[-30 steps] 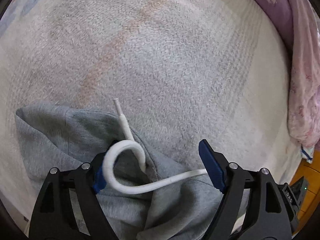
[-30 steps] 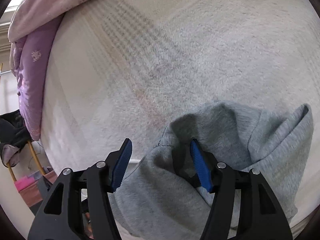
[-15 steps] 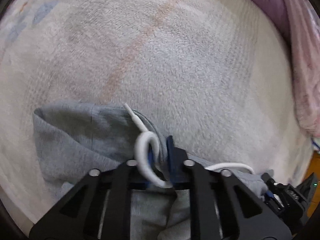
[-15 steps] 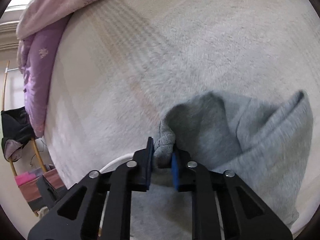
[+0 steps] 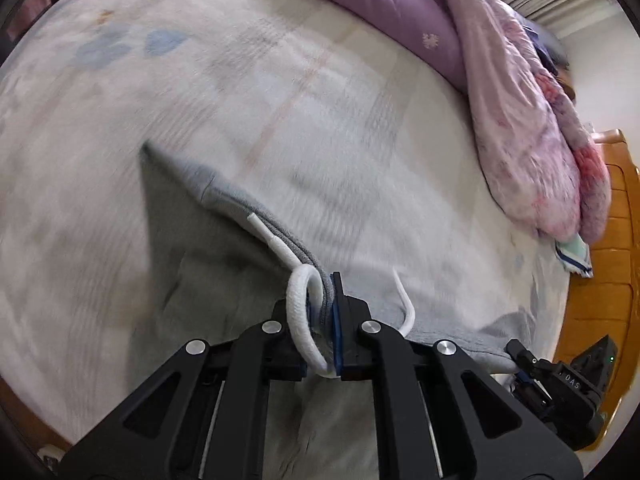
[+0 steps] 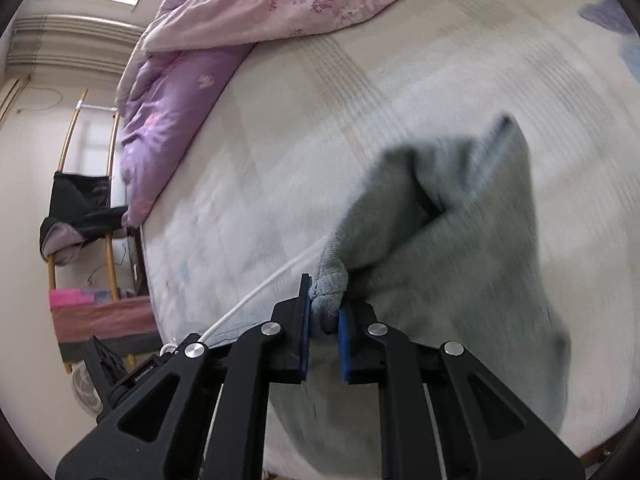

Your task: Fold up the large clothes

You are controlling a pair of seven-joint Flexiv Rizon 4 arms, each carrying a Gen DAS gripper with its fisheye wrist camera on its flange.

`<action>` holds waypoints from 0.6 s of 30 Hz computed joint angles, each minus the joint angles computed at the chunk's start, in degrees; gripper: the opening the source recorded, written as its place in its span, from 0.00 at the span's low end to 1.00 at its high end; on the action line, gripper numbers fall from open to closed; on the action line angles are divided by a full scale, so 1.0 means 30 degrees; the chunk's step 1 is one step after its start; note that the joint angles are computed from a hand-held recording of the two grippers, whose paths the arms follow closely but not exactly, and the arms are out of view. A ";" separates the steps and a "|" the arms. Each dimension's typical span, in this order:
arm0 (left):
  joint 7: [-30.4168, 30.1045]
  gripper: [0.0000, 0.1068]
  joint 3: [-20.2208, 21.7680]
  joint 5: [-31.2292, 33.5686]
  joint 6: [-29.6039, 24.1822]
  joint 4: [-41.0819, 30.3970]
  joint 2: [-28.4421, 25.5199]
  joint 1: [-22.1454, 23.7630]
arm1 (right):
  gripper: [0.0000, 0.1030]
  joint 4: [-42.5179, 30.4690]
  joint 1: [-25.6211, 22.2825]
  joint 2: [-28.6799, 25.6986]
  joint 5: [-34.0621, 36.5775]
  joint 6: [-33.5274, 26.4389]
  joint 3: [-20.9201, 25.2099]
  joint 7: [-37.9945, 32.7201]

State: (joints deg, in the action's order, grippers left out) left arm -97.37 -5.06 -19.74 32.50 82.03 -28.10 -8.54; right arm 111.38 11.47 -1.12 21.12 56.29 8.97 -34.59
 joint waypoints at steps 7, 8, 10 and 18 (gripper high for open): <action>0.1489 0.08 0.0896 -0.0010 -0.0949 0.6988 0.6267 0.0114 | 0.09 0.3709 0.1207 0.5137 -0.0494 -0.2150 0.1510 0.3643; 0.1609 0.08 0.1025 0.0202 -0.1185 0.7524 0.6680 0.0146 | 0.09 0.4107 0.1467 0.5708 -0.0505 -0.2555 0.1693 0.4260; 0.1632 0.07 0.1237 0.0705 -0.1332 0.8915 0.7727 0.0057 | 0.09 0.4630 0.2044 0.6319 -0.0170 -0.3073 0.1782 0.5065; 0.1634 0.07 0.1632 0.1300 -0.1908 1.2743 0.9736 0.0187 | 0.09 0.6754 0.3815 0.8176 0.1208 -0.4620 0.2276 0.7631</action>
